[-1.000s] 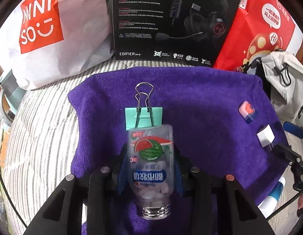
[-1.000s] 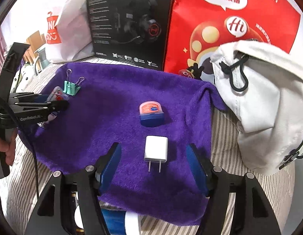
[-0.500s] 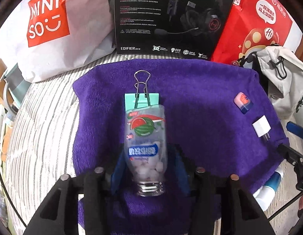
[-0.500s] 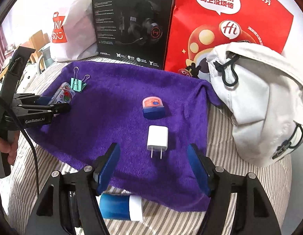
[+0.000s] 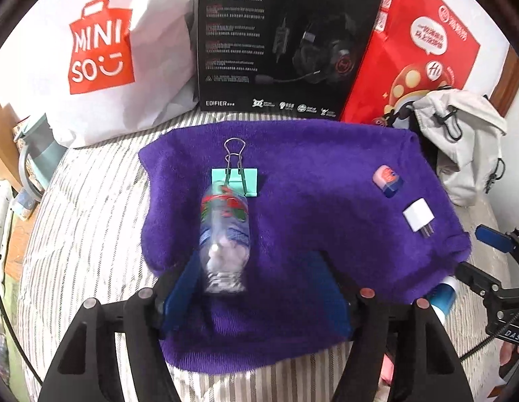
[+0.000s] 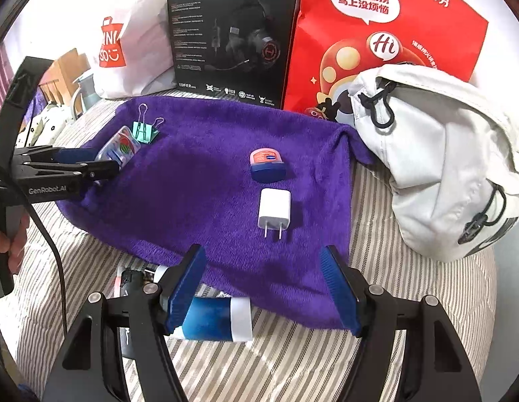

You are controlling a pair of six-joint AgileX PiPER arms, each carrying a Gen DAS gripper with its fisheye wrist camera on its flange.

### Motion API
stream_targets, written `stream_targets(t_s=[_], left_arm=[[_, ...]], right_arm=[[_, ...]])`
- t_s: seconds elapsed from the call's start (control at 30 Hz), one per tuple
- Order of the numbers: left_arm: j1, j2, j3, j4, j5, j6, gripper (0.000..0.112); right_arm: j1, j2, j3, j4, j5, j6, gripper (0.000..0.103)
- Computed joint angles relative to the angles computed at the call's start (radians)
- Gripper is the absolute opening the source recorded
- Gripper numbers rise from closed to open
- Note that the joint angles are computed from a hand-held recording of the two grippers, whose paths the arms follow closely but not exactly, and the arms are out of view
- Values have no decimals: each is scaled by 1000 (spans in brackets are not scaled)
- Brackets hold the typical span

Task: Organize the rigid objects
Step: 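Open both tools and pull them back toward the remaining items, then grasp the small white cream jar with the left tool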

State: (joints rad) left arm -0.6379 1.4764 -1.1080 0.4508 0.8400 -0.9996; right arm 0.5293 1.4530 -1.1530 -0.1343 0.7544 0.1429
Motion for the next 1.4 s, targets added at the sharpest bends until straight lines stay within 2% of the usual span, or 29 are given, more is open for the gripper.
stream_targets(t_s=[0.13,0.27,0.43,0.57,0.7,0.77,0.83,1.0,1.17,1.3,1.37,1.4], left_arm=[[-39,-50,18,24,35,-27,74],[-100,-97,61,52,37,-83,79],[-201,-118,110,57,29,-135,82],[-278,-139,168,63,-21,-184,82],[-325,-182,244,63,-94,-220,83],[-345,-213,284,64,-138,-238,83],[-381,-225,305,92,-150,-266,83],[-476,-160,266,149,-63,-270,83],[-491,-95,249,167,-69,-256,83],[-485,-72,246,175,-110,-238,82],[-489,-57,236,171,-106,-223,66],[-497,-46,227,180,-92,-225,65]], right_arm=[[12,-44,37,-5,0,28,71],[25,-91,83,-25,2,85,72],[11,-180,165,19,-1,116,81],[4,-255,231,37,15,144,82],[-3,-355,305,48,44,180,89],[9,-404,334,21,71,222,94],[29,-451,359,-18,101,283,103],[32,-562,426,-26,172,349,103],[50,-614,463,-22,212,385,103],[83,-637,482,-14,212,404,103],[104,-639,484,-23,213,423,103],[115,-640,487,-30,213,435,103]])
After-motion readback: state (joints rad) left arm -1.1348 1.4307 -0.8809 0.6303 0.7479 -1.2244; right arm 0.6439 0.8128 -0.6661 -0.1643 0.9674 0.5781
